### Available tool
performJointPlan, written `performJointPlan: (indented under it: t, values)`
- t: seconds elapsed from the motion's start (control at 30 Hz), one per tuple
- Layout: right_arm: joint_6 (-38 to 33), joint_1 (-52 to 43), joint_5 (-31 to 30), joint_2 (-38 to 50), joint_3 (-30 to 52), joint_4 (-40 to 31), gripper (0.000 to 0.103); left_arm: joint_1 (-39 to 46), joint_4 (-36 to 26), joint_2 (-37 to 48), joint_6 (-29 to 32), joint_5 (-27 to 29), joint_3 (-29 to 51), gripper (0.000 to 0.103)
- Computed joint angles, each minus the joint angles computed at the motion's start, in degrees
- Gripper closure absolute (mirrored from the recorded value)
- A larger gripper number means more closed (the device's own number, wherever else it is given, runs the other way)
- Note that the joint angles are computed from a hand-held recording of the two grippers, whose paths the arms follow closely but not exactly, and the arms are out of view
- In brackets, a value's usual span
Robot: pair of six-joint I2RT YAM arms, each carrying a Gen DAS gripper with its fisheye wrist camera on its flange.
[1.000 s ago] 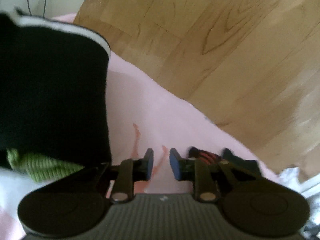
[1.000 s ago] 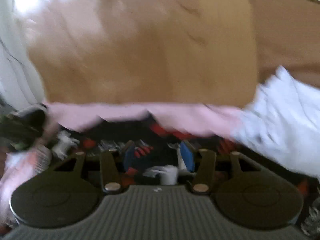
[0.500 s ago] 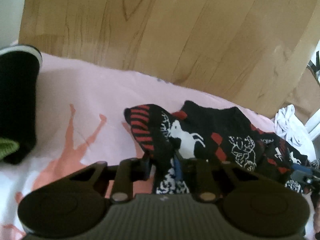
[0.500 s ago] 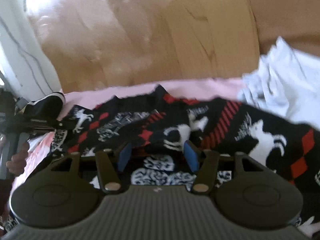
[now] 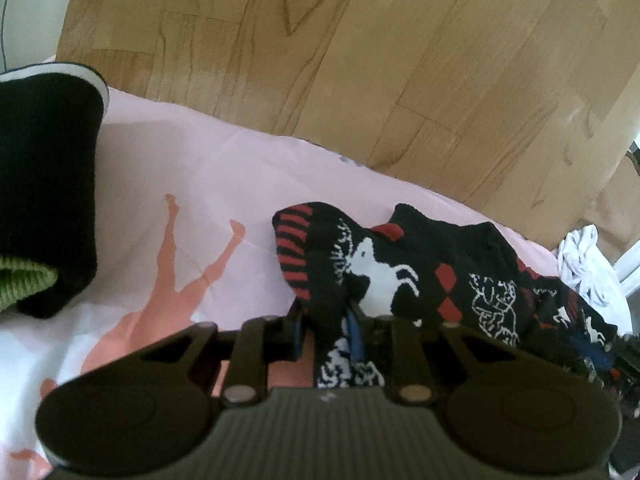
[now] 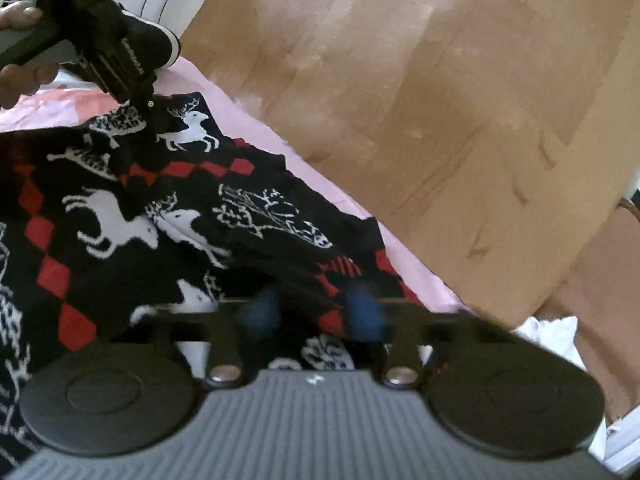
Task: Fold small clothes
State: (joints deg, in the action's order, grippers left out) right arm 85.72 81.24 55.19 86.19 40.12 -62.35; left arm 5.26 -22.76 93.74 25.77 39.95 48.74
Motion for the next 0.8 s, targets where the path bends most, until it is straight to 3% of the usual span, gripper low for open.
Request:
performJointPlan:
  t: [0.1,0.17,0.2,0.27,0.33,0.43,0.5,0.57,0.67,0.73,0.8]
  values:
    - [15.02,0.59,4.34,-5.9,-0.09,-8.25,0.093,0.47,0.23,-0.22,0.81,0.24,-0.3,0.081]
    - [19.38,0.06,7.77,-12.24,-0.34,-9.33,0.093,0.16,0.25,-0.83,0.41,-0.38,-0.5,0.075]
    - [17.87,-0.71,9.74,-14.79,-0.26,-7.61,0.093,0.24,0.01,-1.12,0.4,-0.7,-0.46,0.072]
    - [5.71,-3.76,12.72,-19.27,-0.52,2.86,0.093,1.35,-0.16,-2.83,0.31,-0.95,-0.93,0.06]
    - [-15.0,-8.47,11.52,-21.95,-2.67,22.87,0.093,4.37,-2.06,-3.72,1.25,1.86,-0.11,0.056]
    - [-35.91,-16.18,2.9,-15.33,-5.52,50.34,0.088,9.0,-6.83,-2.94,1.95,5.56,3.24,0.051]
    - [-41.37,-21.5,-7.65,-7.7,-5.69,59.64,0.081,10.48,-9.3,-2.53,2.66,5.93,4.87,0.051]
    - [-41.81,-23.82,-12.63,-4.56,-6.34,61.08,0.08,11.16,-10.42,-3.39,3.82,5.88,4.96,0.051]
    - [-36.92,-21.97,-9.6,-16.99,-15.22,63.17,0.076,11.24,-11.45,-4.86,6.28,8.34,4.25,0.051]
    - [-30.51,-20.7,-4.63,-27.12,-18.44,56.2,0.073,9.08,-10.69,-5.41,5.22,9.56,3.57,0.051]
    - [-25.19,-21.49,-2.83,-31.29,-18.46,49.07,0.073,5.59,-9.67,-5.96,3.67,10.05,2.64,0.051]
